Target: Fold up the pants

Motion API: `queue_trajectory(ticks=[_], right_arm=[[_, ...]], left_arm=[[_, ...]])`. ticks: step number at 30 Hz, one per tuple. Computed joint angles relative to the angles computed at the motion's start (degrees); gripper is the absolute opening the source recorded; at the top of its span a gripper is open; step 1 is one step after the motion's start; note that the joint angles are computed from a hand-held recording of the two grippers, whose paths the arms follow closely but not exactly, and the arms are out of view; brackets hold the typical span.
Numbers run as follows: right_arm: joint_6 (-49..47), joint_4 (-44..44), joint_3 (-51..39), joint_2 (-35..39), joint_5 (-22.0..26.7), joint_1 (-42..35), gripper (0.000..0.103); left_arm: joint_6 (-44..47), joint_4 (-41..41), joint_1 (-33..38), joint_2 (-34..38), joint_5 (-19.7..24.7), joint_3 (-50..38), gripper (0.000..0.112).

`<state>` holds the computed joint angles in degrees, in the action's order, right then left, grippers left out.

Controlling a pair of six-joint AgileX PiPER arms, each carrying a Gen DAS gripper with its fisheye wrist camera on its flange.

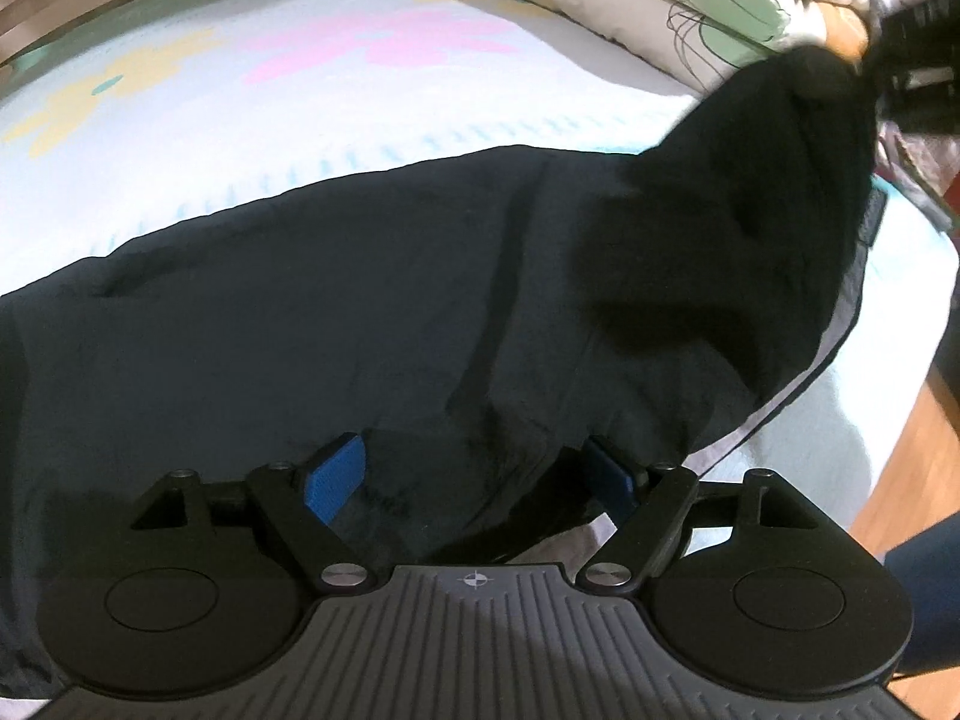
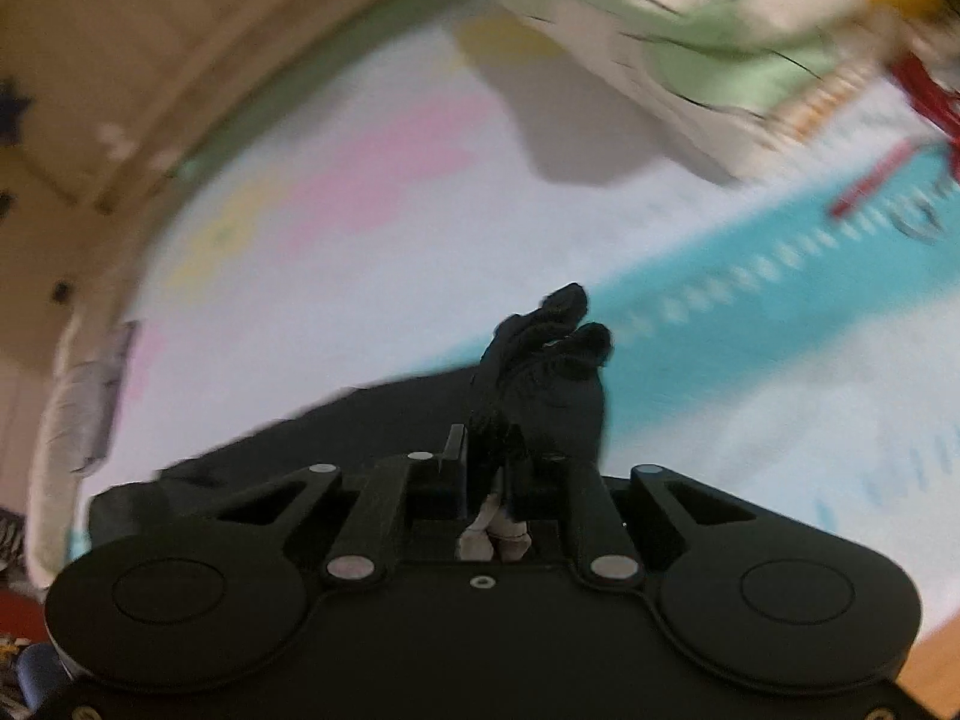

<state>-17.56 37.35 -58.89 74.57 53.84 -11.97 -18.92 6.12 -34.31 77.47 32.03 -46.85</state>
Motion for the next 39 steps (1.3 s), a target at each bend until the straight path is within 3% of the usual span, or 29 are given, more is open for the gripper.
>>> queue_trajectory(ticks=[5, 8, 10, 12, 14, 17, 18, 21, 27, 32, 36, 39], right_arm=[[5.65, -4.29, -2.98, 1.55, -4.22, 10.19, 0.019], [16.69, -17.29, -4.51, 3.51, -4.1, 13.8, 0.02], [25.2, -26.32, -5.39, 5.56, -1.98, 14.27, 0.028], [36.66, -37.54, -5.45, 6.48, -0.32, 15.41, 0.051], [45.74, -46.75, -5.5, 6.78, 0.33, 17.72, 0.064], [51.93, -52.31, -4.32, 3.66, -4.5, 20.67, 0.069], [52.42, -52.54, -4.23, 2.95, -6.23, 21.72, 0.075], [52.09, -51.59, -6.05, 3.89, -11.47, 26.96, 0.079], [43.68, -42.85, -14.85, 13.73, -20.15, 40.48, 0.089], [33.54, -38.23, -25.72, 24.82, -20.27, 53.25, 0.088], [27.52, -34.64, -36.09, 34.32, -18.68, 59.86, 0.088], [27.84, -36.41, -42.88, 40.23, -19.01, 62.32, 0.088]], left_arm=[[0.76, -0.11, -0.04, -0.46, 0.08, 0.35, 0.078], [-0.09, 0.39, -0.64, -0.53, -0.57, 0.74, 0.078], [-1.0, 1.2, -0.97, -1.0, -0.5, 1.18, 0.078], [0.22, -0.17, -0.85, -1.46, 1.46, 0.54, 0.077], [5.33, -5.88, 1.72, -3.22, 4.1, -0.19, 0.077], [11.71, -11.99, 7.7, -8.55, 6.76, 0.07, 0.077], [13.62, -12.38, 10.17, -10.33, 8.02, -0.31, 0.077], [19.1, -11.61, 19.94, -13.41, 12.05, -2.6, 0.077], [26.72, -8.71, 44.58, -8.85, 16.09, -8.83, 0.077], [32.04, -6.96, 57.82, -2.44, 15.93, -11.12, 0.077], [36.56, -8.52, 65.04, 2.63, 21.98, -11.24, 0.078], [42.26, -9.74, 67.11, -1.08, 21.07, -7.16, 0.079]])
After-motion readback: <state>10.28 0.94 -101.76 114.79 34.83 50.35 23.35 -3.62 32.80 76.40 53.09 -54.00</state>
